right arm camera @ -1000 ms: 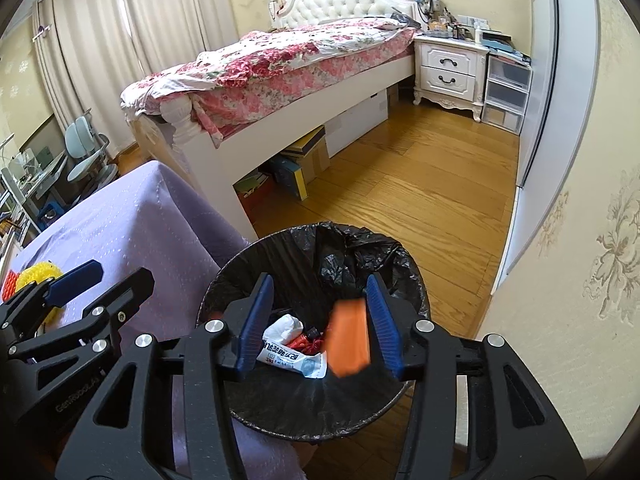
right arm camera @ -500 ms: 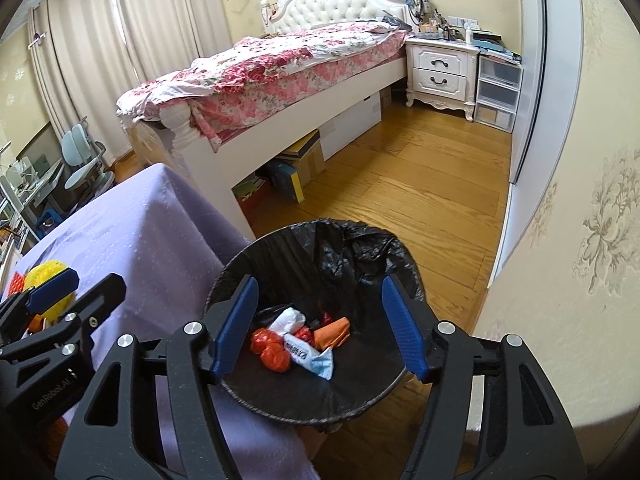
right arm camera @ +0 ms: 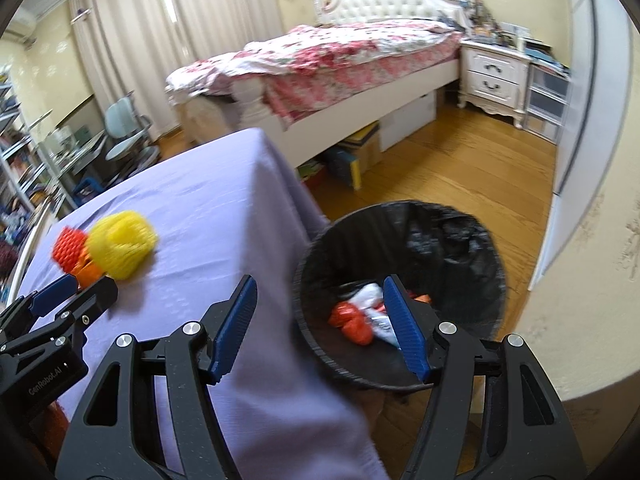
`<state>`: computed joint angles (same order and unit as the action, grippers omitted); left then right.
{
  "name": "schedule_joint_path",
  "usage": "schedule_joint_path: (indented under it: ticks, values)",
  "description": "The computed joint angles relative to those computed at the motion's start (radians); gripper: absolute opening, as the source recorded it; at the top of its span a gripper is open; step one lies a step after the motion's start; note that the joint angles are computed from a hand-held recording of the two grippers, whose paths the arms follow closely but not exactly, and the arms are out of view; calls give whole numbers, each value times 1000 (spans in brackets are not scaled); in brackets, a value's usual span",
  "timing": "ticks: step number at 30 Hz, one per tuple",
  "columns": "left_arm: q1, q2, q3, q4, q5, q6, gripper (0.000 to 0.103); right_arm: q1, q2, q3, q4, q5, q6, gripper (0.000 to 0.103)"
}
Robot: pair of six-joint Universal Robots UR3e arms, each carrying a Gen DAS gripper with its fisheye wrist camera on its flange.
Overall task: Collect trash
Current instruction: 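Grasp the yellow foam net with the right tool while the left grasps the red foam net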
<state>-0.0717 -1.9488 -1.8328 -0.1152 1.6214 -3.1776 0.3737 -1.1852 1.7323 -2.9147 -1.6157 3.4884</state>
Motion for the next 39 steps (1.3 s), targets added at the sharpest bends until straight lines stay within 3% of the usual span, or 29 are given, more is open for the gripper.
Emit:
schedule_joint_path:
  ticks: [12, 23, 31, 39]
  values:
    - [236, 109, -197, 71, -34, 22, 75, 182, 226, -402, 177, -34, -28, 65]
    - [376, 97, -183, 85, -96, 62, 76, 263, 479, -894, 412, -48, -51, 66]
    - [383, 59, -144, 80, -120, 69, 77, 285, 679, -1278, 619, -59, -36, 66]
    - [376, 39, -134, 85, -133, 74, 77, 273, 695, -1294, 629, -28, -41, 60]
